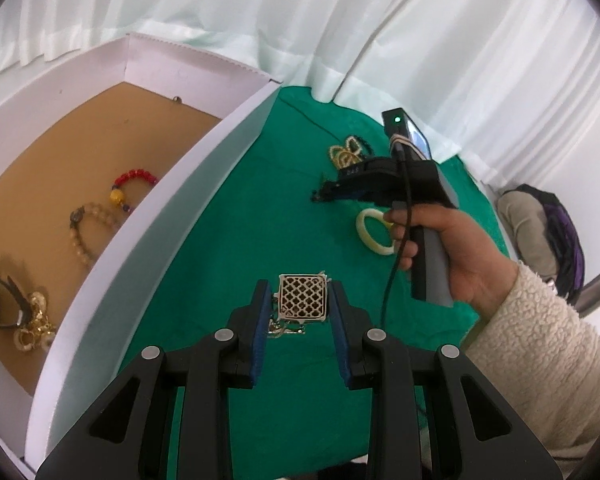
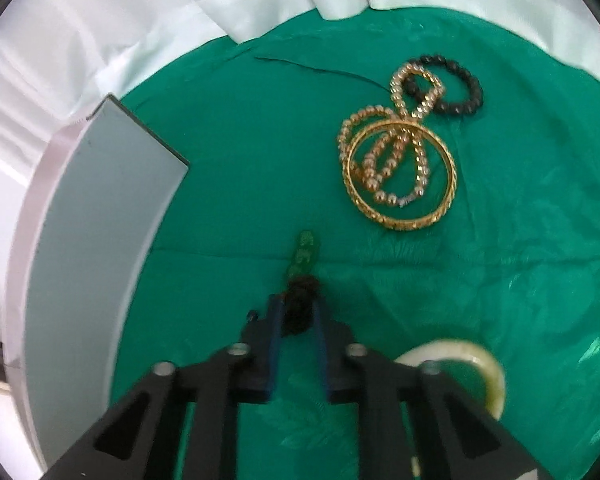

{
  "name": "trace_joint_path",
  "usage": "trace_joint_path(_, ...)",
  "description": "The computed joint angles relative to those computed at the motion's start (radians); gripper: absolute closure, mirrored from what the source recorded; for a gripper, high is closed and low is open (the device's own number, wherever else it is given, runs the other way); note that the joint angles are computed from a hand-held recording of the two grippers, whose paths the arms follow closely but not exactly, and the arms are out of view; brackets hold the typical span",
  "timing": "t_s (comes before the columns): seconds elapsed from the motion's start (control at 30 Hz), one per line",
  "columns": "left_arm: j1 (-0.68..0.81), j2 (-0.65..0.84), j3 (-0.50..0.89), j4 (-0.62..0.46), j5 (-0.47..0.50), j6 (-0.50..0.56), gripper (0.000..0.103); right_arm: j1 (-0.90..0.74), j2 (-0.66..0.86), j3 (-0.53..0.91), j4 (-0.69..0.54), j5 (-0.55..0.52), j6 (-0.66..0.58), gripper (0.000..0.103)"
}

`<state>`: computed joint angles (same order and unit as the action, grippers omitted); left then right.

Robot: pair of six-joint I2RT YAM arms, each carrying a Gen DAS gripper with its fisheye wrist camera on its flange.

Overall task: Organize jewelry
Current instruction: 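Lift the silver pendant with the left tool while the right tool grasps the green jade pendant, then carry both pendants into the white tray and open both tools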

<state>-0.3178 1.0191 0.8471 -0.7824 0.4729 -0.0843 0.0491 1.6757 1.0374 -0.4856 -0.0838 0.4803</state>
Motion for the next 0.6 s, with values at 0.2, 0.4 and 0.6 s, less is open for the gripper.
trace_joint_path(0.2, 0.035, -0.013, 0.03, -0.032, 0.057, 0.002, 0.075, -0.001, -0.172, -0.087, 0.018, -0.019, -0.042, 0.095)
trace_joint_path(0.4, 0.146, -0.003, 0.214, -0.217, 0.209, 0.052, 0.075, 0.091, -0.353, 0.036, -0.184, 0.002, -0.139, 0.095)
trace_joint_path(0.6, 0.419, 0.101, 0.489, -0.493, 0.396, 0.245, 0.075, 0.272, -0.39, 0.241, -0.3, 0.029, -0.147, 0.095)
